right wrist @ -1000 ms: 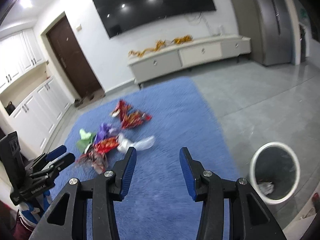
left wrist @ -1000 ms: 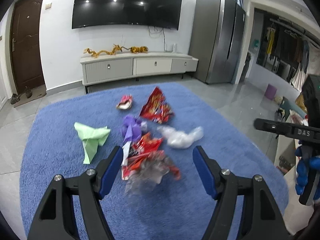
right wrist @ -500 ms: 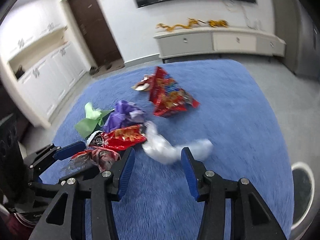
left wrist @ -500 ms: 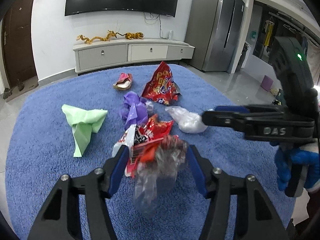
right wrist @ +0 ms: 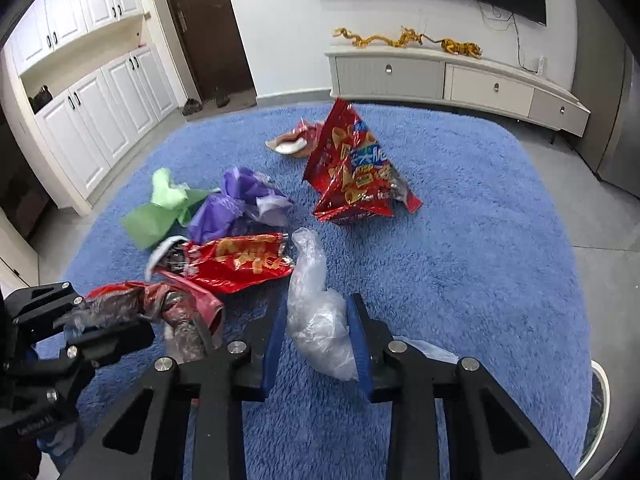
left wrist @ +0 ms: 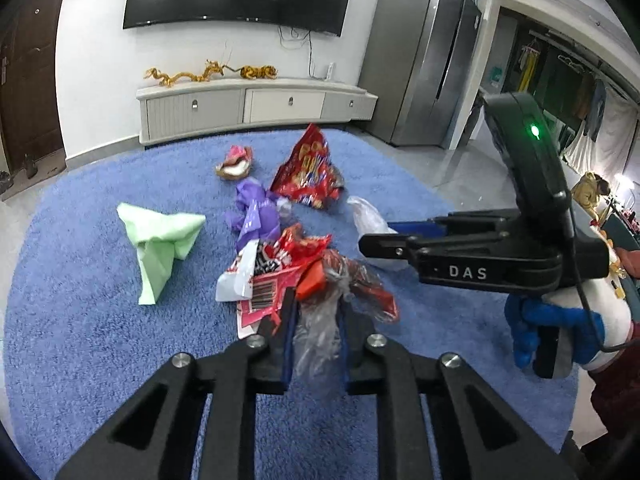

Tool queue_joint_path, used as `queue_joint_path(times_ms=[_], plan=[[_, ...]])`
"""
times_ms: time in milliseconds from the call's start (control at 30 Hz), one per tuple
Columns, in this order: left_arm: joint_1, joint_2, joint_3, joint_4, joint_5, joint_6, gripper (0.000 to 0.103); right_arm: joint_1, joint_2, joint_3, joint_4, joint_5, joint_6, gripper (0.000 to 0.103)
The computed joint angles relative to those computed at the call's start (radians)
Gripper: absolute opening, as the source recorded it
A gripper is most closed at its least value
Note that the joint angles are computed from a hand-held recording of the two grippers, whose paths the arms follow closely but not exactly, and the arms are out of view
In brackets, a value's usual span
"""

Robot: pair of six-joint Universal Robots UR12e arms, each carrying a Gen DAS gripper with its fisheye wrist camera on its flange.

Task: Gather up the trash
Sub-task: 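Grasp the clear and red wrappers with the left tool while the right tool grasps a clear bag, then carry the wrappers over the trash bin and open both tools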

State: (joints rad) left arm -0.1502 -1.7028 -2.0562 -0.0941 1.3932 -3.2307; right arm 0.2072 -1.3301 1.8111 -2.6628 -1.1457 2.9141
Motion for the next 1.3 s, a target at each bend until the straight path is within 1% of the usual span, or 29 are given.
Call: queue_joint_path(times_ms=[200,267,333,433,500,567,667,767,867,900,1000,1033,1133,1167,1300], plan=[[0.005,0.051,-0.01,0.033,-0.019,-0.032,0.015,-0.047,-0.058,0.055,-0.08,0.088,0.058,0.028],[-0.004,0.058,0.0,0.027,-0.006,-0.024,0.015,-0.069,-0.08,0.076,-0.11,0.111,0.079,0.028],[-0.024,0.059,0.015,0.015,0.016,-0.007,0.015,-0.089,-0.099,0.095,-0.137,0.121,0.1,0.028],[-0.062,0.041,0.053,-0.008,0.03,0.015,0.015,-0.129,-0.127,0.121,-0.167,0.121,0.134,0.028],[-0.092,0.019,0.087,-0.028,0.034,0.031,0.015,-0.164,-0.147,0.146,-0.187,0.117,0.158,0.028],[-0.112,-0.007,0.124,-0.052,0.015,0.039,0.015,-0.208,-0.167,0.173,-0.202,0.111,0.182,0.028],[-0.152,-0.058,0.196,-0.103,-0.021,0.042,0.015,-0.286,-0.189,0.215,-0.22,0.105,0.229,0.028],[-0.197,-0.126,0.285,-0.162,-0.05,0.047,0.015,-0.36,-0.197,0.245,-0.219,0.09,0.27,0.028],[-0.247,-0.21,0.398,-0.241,-0.067,0.063,0.015,-0.426,-0.191,0.26,-0.206,0.084,0.309,0.028],[-0.256,-0.228,0.422,-0.257,-0.071,0.068,0.015,-0.445,-0.187,0.265,-0.205,0.084,0.319,0.028],[-0.299,-0.314,0.539,-0.331,-0.059,0.084,0.015,-0.501,-0.163,0.273,-0.207,0.088,0.366,0.028],[-0.307,-0.334,0.564,-0.346,-0.054,0.084,0.015,-0.512,-0.154,0.272,-0.207,0.088,0.379,0.028],[-0.334,-0.419,0.685,-0.433,-0.043,0.076,0.015,-0.548,-0.117,0.264,-0.2,0.097,0.423,0.028],[-0.341,-0.442,0.714,-0.453,-0.041,0.076,0.015,-0.557,-0.104,0.26,-0.199,0.099,0.433,0.03],[-0.361,-0.526,0.824,-0.534,-0.04,0.071,0.015,-0.575,-0.052,0.239,-0.182,0.094,0.466,0.03]])
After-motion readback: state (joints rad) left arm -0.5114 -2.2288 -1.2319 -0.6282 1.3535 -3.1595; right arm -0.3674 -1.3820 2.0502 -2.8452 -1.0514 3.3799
